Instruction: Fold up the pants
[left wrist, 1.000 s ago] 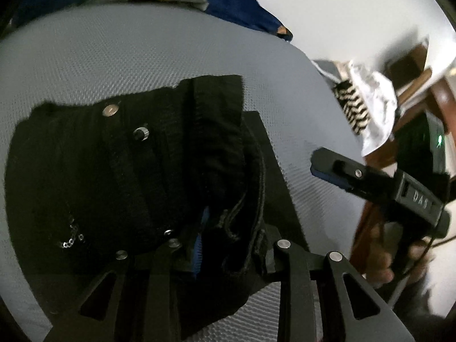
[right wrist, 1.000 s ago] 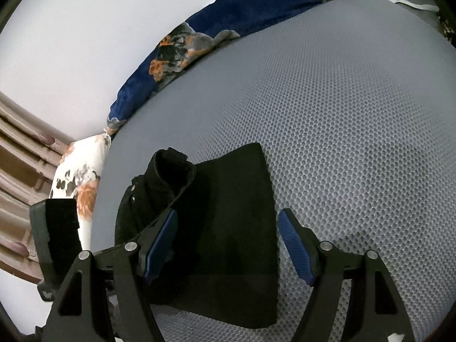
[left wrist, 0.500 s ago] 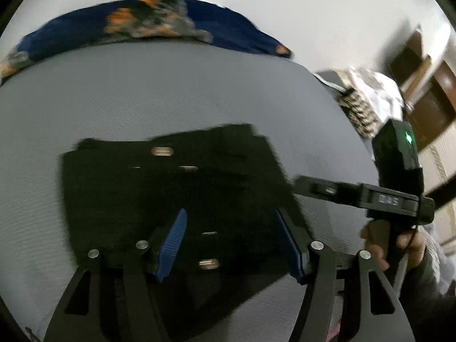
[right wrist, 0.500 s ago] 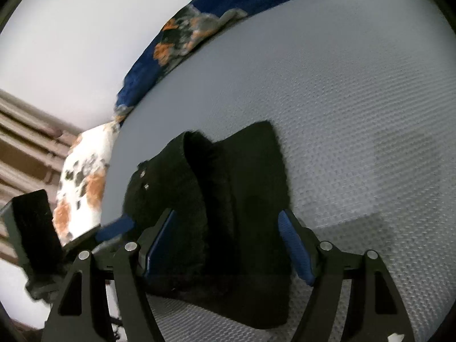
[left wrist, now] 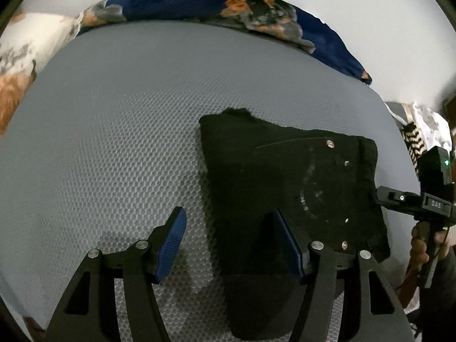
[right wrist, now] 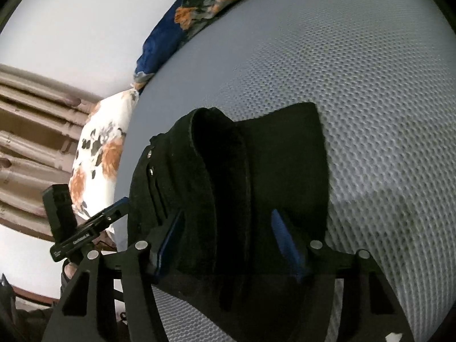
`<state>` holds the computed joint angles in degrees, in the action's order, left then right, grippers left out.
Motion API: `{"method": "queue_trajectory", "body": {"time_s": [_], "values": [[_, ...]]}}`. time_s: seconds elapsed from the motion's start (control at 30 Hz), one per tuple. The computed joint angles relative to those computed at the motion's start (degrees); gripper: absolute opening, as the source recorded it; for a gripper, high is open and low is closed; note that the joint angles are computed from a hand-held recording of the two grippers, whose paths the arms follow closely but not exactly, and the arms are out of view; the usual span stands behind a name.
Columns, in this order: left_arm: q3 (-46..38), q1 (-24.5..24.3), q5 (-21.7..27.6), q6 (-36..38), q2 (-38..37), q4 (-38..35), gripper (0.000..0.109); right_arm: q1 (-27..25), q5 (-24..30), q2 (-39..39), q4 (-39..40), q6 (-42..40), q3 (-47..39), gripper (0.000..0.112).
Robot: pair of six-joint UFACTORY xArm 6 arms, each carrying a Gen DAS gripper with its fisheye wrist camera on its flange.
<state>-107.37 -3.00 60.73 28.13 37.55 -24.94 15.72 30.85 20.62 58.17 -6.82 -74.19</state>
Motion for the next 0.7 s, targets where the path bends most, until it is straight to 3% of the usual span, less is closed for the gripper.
{"method": "queue_trajectory", "body": {"time_s": [0.2, 0.4, 0.53, 0.7], "values": [[-1.14, -0.08, 0.53, -0.05, 1.11, -0.67, 0.065, -1.04, 2.92, 4.61, 9.29, -8.69, -4.57, 0.038], [-2.76, 0.54, 0.94, -0.49, 2.47, -1.51, 0.068, -1.73, 5.88, 8.15, 15.84, -14.07, -8.24, 0.032], [-1.85, 0.6, 0.37, -0.4, 1.98, -1.24, 0.068, -0.64, 3.62, 8.51, 14.11, -12.56, -8.93, 0.03], [-2.66, 0.63, 0.62, -0.38, 2.6, -1.53, 0.069, 1.6, -1.76, 6.63, 6.65, -5.54, -7.52, 0.019]]}}
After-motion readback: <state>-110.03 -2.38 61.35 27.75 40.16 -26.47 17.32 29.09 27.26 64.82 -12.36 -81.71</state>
